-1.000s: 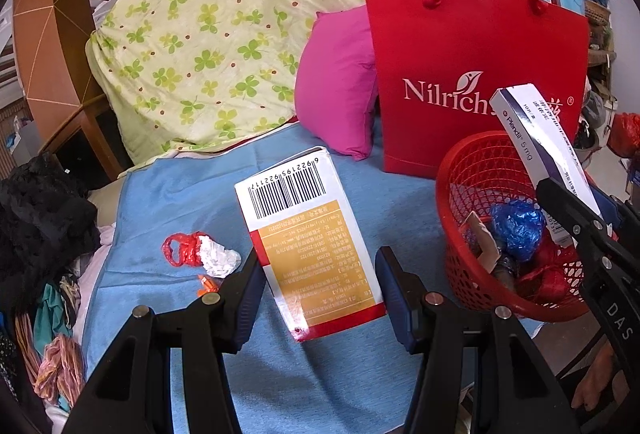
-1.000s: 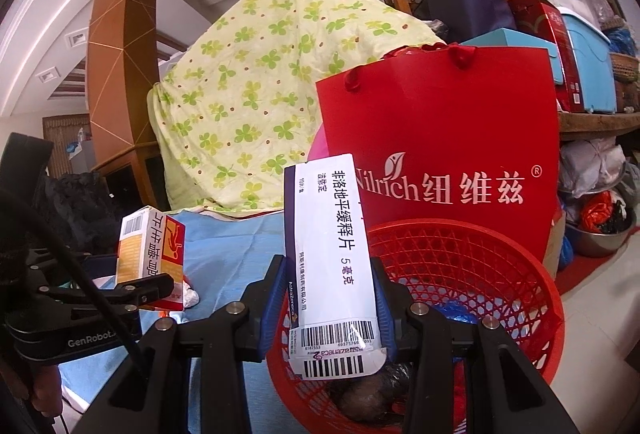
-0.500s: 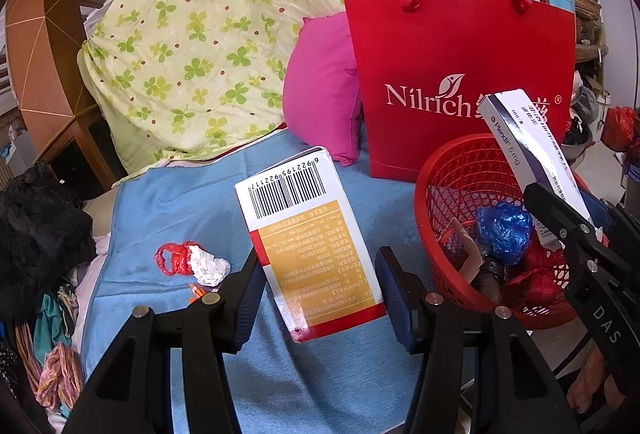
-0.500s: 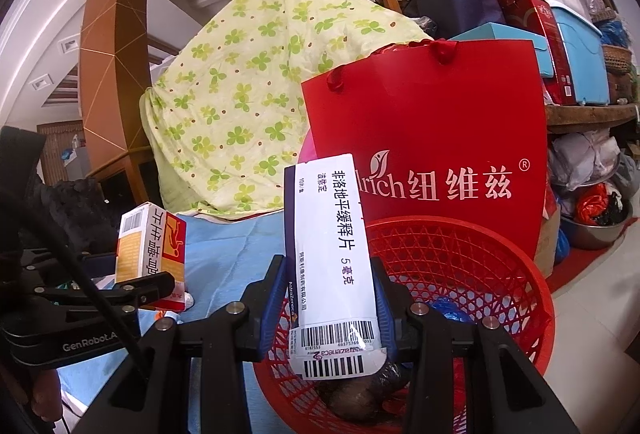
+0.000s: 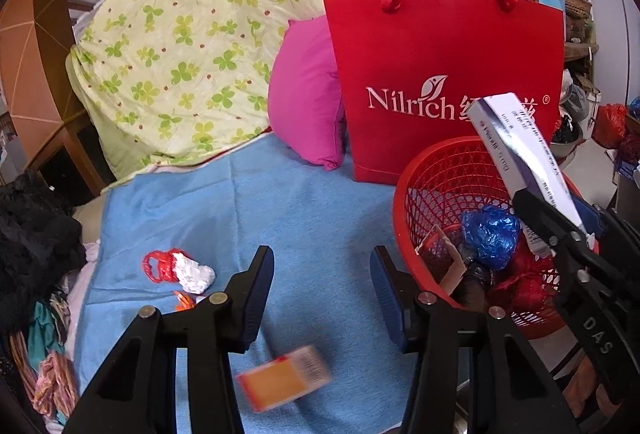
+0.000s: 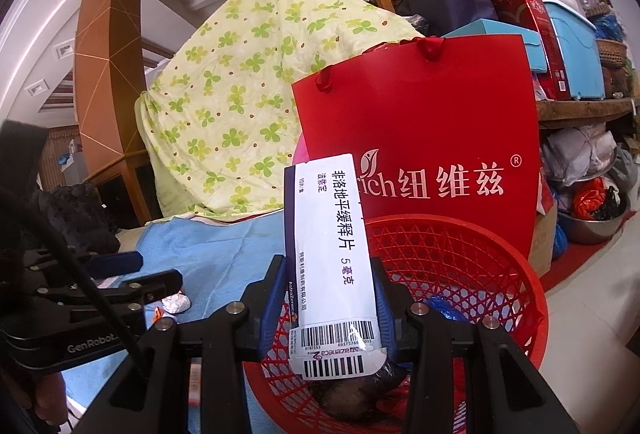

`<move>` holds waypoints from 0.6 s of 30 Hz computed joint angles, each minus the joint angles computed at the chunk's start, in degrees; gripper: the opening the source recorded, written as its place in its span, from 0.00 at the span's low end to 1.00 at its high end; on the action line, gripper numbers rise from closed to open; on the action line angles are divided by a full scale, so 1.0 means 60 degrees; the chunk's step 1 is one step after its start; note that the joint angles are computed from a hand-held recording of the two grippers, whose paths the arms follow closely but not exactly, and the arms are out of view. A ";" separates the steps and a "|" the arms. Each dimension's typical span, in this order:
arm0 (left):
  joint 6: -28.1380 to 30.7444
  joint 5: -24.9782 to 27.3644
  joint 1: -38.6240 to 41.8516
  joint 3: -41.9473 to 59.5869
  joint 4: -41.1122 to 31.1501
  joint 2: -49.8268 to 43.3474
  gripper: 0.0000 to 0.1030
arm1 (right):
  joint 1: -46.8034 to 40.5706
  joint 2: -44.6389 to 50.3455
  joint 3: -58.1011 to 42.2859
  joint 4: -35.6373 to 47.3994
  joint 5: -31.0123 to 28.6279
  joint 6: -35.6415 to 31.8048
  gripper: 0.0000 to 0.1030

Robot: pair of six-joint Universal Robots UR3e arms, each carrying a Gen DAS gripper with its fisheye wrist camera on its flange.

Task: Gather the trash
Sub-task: 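Open the left gripper, releasing the orange-white medicine box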

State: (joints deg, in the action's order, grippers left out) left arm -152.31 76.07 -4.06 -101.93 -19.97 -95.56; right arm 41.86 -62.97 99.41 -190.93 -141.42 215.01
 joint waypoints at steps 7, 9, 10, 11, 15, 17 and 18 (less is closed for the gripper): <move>-0.0199 -0.0557 0.0817 0.0499 -0.0546 -0.0537 0.50 | -0.0102 -0.0170 0.0304 -0.0049 0.0108 0.0252 0.42; -0.0045 -0.1002 0.1370 0.0930 -0.1232 -0.0834 0.50 | -0.0082 -0.0158 0.0281 -0.0024 0.0089 0.0278 0.41; 0.0018 -0.1133 0.1556 0.1049 -0.1425 -0.0953 0.51 | -0.0089 -0.0163 0.0296 -0.0021 0.0106 0.0295 0.41; 0.0081 -0.1194 0.1762 0.1159 -0.1605 -0.1091 0.55 | -0.0091 -0.0178 0.0311 0.0004 0.0123 0.0315 0.41; 0.0050 -0.1023 0.2343 0.1458 -0.2239 -0.1651 0.62 | -0.0120 -0.0203 0.0279 0.0074 0.0192 0.0336 0.41; -0.0040 -0.1202 0.2563 0.1644 -0.3032 -0.1880 0.63 | -0.0129 -0.0166 0.0192 0.0117 0.0245 0.0276 0.41; -0.0041 -0.1308 0.2613 0.1681 -0.3341 -0.1964 0.63 | -0.0186 -0.0139 0.0125 0.0158 0.0325 0.0229 0.41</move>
